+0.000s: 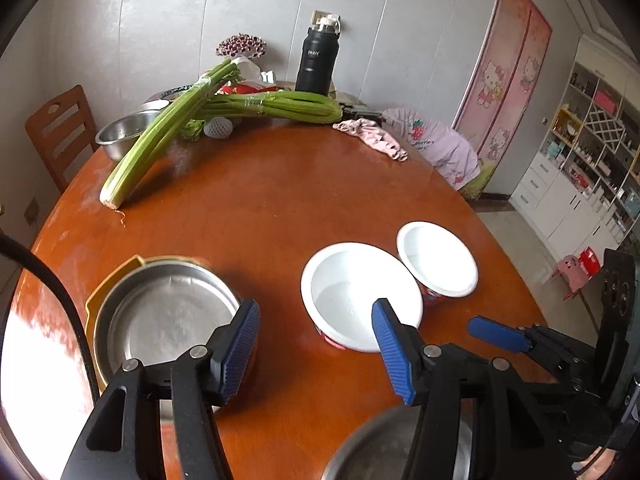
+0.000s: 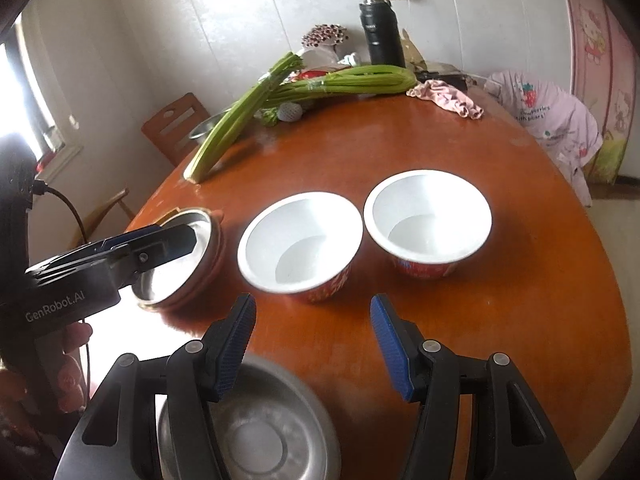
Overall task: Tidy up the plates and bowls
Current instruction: 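Move the left tool toward the larger white bowl with red exterior, then grasp the white bowl rim with the left tool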
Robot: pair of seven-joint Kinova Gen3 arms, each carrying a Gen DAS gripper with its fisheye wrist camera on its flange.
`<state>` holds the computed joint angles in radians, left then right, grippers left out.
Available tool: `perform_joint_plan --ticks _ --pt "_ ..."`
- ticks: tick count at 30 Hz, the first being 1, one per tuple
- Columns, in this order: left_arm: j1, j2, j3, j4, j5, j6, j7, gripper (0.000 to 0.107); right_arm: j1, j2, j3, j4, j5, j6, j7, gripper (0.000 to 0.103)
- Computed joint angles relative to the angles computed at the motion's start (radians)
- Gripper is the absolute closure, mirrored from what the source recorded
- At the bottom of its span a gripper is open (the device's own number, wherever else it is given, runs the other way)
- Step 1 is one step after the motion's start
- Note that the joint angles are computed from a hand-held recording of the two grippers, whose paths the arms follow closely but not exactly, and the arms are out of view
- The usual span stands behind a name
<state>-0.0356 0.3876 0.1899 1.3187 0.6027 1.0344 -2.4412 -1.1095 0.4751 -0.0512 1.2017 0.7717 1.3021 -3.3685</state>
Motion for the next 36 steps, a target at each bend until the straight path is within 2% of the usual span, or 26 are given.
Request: perform_joint_plan --ticks 5,9,13,25,32,36 --pt "0.063 0.068 -0.015 -0.101 -0.091 0.025 0.105 0.05 0.052 -0.011 -0.004 0.018 -0.036 -0.059 0.008 0.041" --pt "0.088 0.116 -0.007 -0.165 -0.138 0.05 0.156 0.05 0.103 0.009 -0.009 -0.009 -0.092 -0.082 0.094 0.041" --pt "0.109 0.179 -0.002 -0.244 -0.174 0.11 0.208 0.05 0.125 0.026 0.005 -0.02 -0.13 -0.103 0.14 0.041" --pt "0.146 0.25 0.012 -0.303 -0.21 0.152 0.238 0.05 0.165 0.012 0.024 0.043 -0.156 -0.221 0.158 0.041" --pt "0.148 0.267 0.022 -0.311 -0.215 0.168 0.226 0.072 0.168 0.02 0.027 0.039 -0.165 -0.246 0.195 0.041" --pt "0.151 0.24 0.022 -0.264 -0.217 0.129 0.198 0.073 0.157 0.031 0.031 0.016 -0.163 -0.228 0.224 0.041"
